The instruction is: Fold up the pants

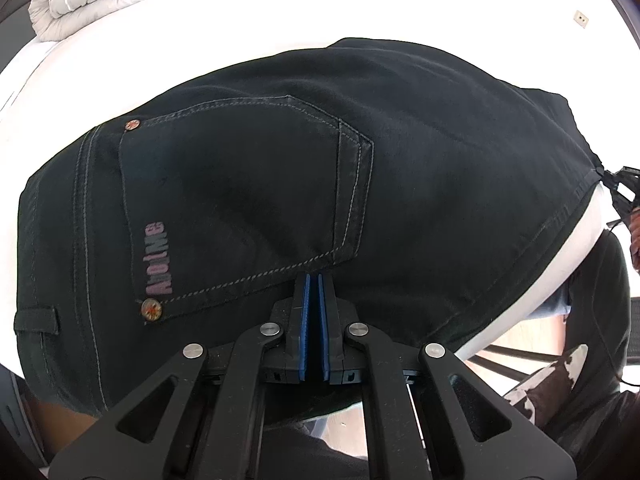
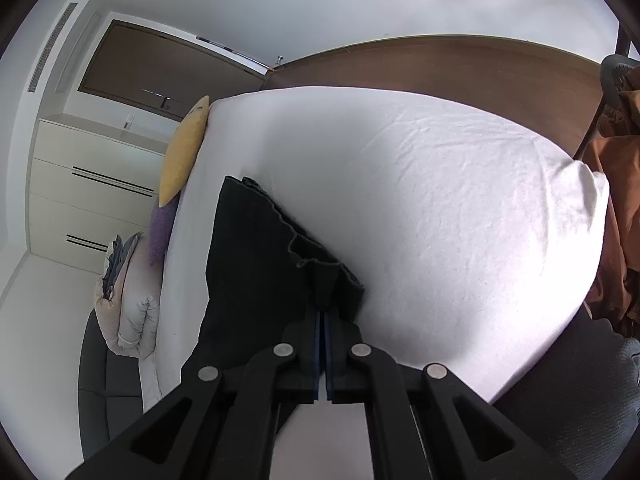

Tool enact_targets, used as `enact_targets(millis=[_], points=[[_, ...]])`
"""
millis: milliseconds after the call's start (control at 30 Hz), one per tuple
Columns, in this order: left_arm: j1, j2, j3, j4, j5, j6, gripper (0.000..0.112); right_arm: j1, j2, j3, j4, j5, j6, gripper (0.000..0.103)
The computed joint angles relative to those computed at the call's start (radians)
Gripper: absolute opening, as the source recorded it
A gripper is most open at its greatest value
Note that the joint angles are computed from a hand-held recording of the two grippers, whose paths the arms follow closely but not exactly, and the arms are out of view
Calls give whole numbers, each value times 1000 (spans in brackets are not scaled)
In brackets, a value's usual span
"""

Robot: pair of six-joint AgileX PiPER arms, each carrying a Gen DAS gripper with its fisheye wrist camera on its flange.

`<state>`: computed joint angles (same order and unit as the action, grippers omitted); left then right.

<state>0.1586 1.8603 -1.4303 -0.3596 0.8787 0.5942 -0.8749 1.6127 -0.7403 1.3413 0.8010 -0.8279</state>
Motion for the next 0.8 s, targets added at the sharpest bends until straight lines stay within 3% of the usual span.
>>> enact_targets(millis=[100,233,300,333,367,500,600,800], points=[[11,-8,18,-28,-11,23,4,27,12,-30,-41,-21,-31,0],[30,-9,41,-74,-27,58,4,-65,35,-55,-79,102,-19,5],[41,-14,62,-94,-45,81,4,-46,-59,-47,-189,9,59,26],[43,-15,67,-102,-50,85,4,-36,-99,-40,-224,-17,82,46],[48,-18,78,-115,-56,95,4,-30,-133,-33,-228,-17,74,54],[81,-26,104,-160,-62,148,4,59,-187,-28,-182,129,48,54],[96,-26,111,-181,-61,169,4,282,-166,-8,-95,204,26,54],[133,-24,116,-222,-44,219,4,603,14,-33,58,201,54,40]])
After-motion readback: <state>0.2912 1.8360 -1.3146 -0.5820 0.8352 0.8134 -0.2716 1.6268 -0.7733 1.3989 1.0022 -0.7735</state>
